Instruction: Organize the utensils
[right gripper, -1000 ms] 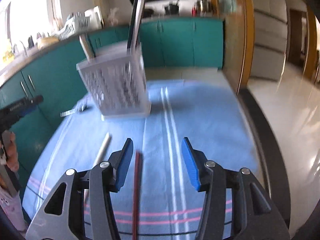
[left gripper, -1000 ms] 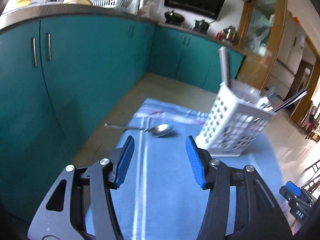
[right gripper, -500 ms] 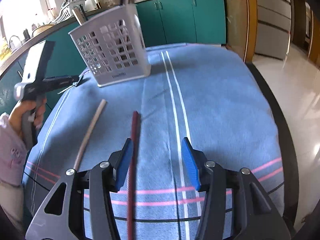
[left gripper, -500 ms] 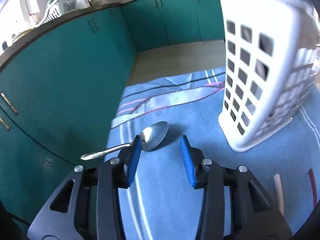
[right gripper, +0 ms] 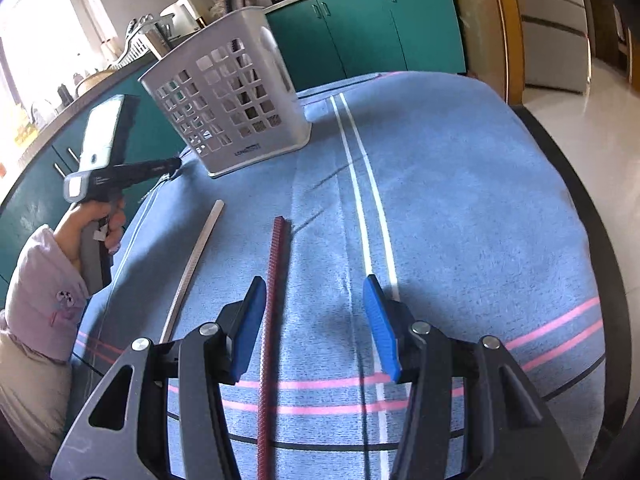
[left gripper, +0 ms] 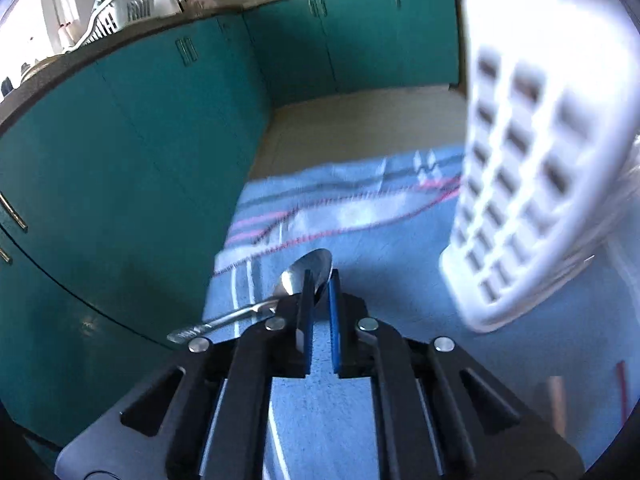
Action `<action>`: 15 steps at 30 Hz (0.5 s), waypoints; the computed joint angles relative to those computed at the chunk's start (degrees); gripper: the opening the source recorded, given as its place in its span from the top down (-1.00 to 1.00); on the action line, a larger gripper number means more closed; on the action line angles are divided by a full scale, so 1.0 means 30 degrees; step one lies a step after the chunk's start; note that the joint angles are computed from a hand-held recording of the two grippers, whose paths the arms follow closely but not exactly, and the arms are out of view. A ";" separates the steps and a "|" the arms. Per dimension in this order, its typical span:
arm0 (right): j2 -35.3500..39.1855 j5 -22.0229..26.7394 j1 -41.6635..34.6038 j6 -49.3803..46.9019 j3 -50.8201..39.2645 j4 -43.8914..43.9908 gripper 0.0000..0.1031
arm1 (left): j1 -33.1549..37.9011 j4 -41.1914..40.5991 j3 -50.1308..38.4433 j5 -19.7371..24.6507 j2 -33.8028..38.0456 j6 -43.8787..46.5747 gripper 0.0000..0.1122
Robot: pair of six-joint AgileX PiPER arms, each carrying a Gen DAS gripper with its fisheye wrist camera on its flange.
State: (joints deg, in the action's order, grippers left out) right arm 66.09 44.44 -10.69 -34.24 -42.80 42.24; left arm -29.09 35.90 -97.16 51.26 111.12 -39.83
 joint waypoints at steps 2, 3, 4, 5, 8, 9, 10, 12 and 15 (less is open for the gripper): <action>0.0064 0.0074 -0.0125 -0.0257 0.0005 0.0288 0.03 | 0.0241 -0.1083 0.0790 -0.1028 -0.1645 0.0413 0.94; 0.0020 0.0206 -0.0268 -0.0429 0.0019 0.0387 0.03 | 0.0357 -0.1597 0.1010 -0.1354 -0.2284 0.0610 0.96; 0.0027 0.0240 -0.0289 -0.0511 0.0026 0.0451 0.03 | 0.0622 -0.2565 0.1303 -0.1922 -0.3253 0.1030 0.97; 0.0034 0.0258 -0.0306 -0.0551 0.0030 0.0473 0.03 | 0.0864 -0.3438 0.1430 -0.2342 -0.3963 0.1424 0.98; 0.0015 0.0378 -0.0443 -0.0780 0.0064 0.0653 0.03 | 0.1549 -0.6316 0.1260 -0.3112 -0.5610 0.2821 0.98; -0.0007 0.0414 -0.0474 -0.0827 0.0086 0.0686 0.03 | 0.1664 -0.7036 0.1072 -0.3293 -0.6101 0.3174 0.98; 0.0010 0.0431 -0.0466 -0.0862 0.0079 0.0712 0.03 | 0.1681 -0.7673 0.0750 -0.3403 -0.6476 0.3543 0.98; 0.0014 0.0463 -0.0411 -0.0963 0.0085 0.0775 0.03 | 0.1637 -0.8538 0.0149 -0.3525 -0.6920 0.3909 0.98; 0.0009 0.0602 -0.0459 -0.1175 0.0089 0.0853 0.02 | 0.1590 -1.0112 -0.0814 -0.4463 -0.7365 0.4361 0.99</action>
